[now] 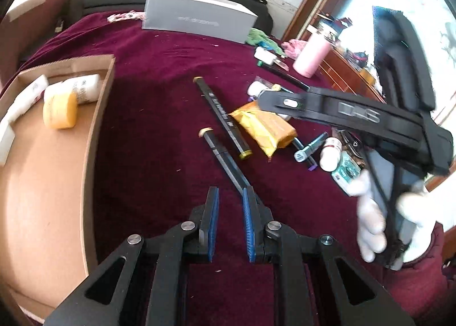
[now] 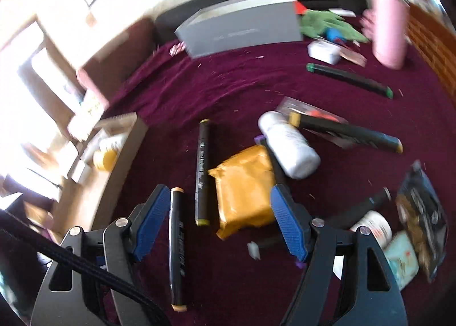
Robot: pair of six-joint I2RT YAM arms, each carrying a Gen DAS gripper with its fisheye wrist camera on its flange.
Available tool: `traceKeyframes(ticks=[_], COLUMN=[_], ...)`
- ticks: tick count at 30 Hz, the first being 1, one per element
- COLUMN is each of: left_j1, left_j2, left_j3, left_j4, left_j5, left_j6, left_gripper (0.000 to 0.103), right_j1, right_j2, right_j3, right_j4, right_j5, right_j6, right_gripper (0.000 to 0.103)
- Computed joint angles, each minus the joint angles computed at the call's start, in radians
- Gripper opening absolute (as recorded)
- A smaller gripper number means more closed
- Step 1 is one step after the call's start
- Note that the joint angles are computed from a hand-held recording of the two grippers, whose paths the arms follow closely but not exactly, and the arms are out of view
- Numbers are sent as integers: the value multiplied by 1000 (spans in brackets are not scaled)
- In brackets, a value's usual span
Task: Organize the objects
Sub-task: 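Return both tools to the clutter and grasp a black marker with the right gripper, then grasp a black marker with the left gripper while the right gripper holds its marker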
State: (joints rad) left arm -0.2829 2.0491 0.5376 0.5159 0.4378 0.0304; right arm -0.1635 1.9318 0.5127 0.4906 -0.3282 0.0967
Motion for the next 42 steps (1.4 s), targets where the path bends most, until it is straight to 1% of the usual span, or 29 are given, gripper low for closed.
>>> traceKeyframes(ticks=[2, 5, 7, 8, 10, 11, 12, 14, 15, 16, 20, 23, 24, 25, 27, 28, 32, 36, 39, 42], left_j1=[40, 80, 111, 124, 153, 166, 173, 186, 191, 196, 196, 176, 170, 161, 136, 113, -11, -131, -185, -205], left_j2=[-1, -18, -30, -34, -34, -30, -25, -19, -17, -13, -8, -18, -22, -26, -31, -38, -50, 7, 66, 121], left_j3=[-12, -35, -51, -52, -54, -53, -51, -47, -43, -38, -37, -44, -46, -47, -45, -44, -15, 88, 159, 216], left_j4=[1, -1, -4, -20, -30, -35, -37, -42, -48, -55, -50, -47, -48, -49, -45, -43, -39, -73, -99, -133], left_j5=[39, 62, 81, 92, 112, 123, 129, 133, 137, 144, 137, 112, 108, 101, 78, 62, -37, -186, -291, -318], left_j6=[-5, 7, 21, 34, 44, 48, 52, 49, 49, 48, 42, 32, 31, 27, 11, 2, -47, -92, -116, -148], left_gripper=[14, 14, 15, 16, 17, 17, 17, 17, 17, 17, 17, 17, 19, 24, 29, 29, 29, 29, 29, 29], right_j1=[75, 146, 179, 185, 196, 203, 205, 211, 217, 219, 212, 205, 193, 182, 141, 119, 15, -68, -77, -86], right_j2=[36, 130, 202, 230, 288, 320, 339, 339, 333, 328, 277, 213, 188, 162, 124, 110, 62, 73, 102, 123], right_j3=[75, 234, 350, 394, 483, 528, 563, 564, 555, 548, 441, 324, 278, 237, 157, 117, -47, -157, -190, -195], right_j4=[-54, -163, -247, -280, -358, -401, -437, -441, -445, -449, -406, -338, -316, -300, -271, -250, -119, 30, 128, 169], right_j5=[73, 138, 198, 212, 217, 236, 248, 268, 291, 292, 264, 257, 253, 241, 203, 183, 79, -18, -38, -61], right_j6=[4, 25, 40, 44, 45, 50, 58, 63, 66, 59, 30, 28, 26, 27, 12, 6, -29, -33, -24, -17], right_gripper=[73, 72, 65, 62, 53, 52, 50, 37, 22, 13, 13, 13, 12, 12, 12, 13, 13, 12, 12, 12])
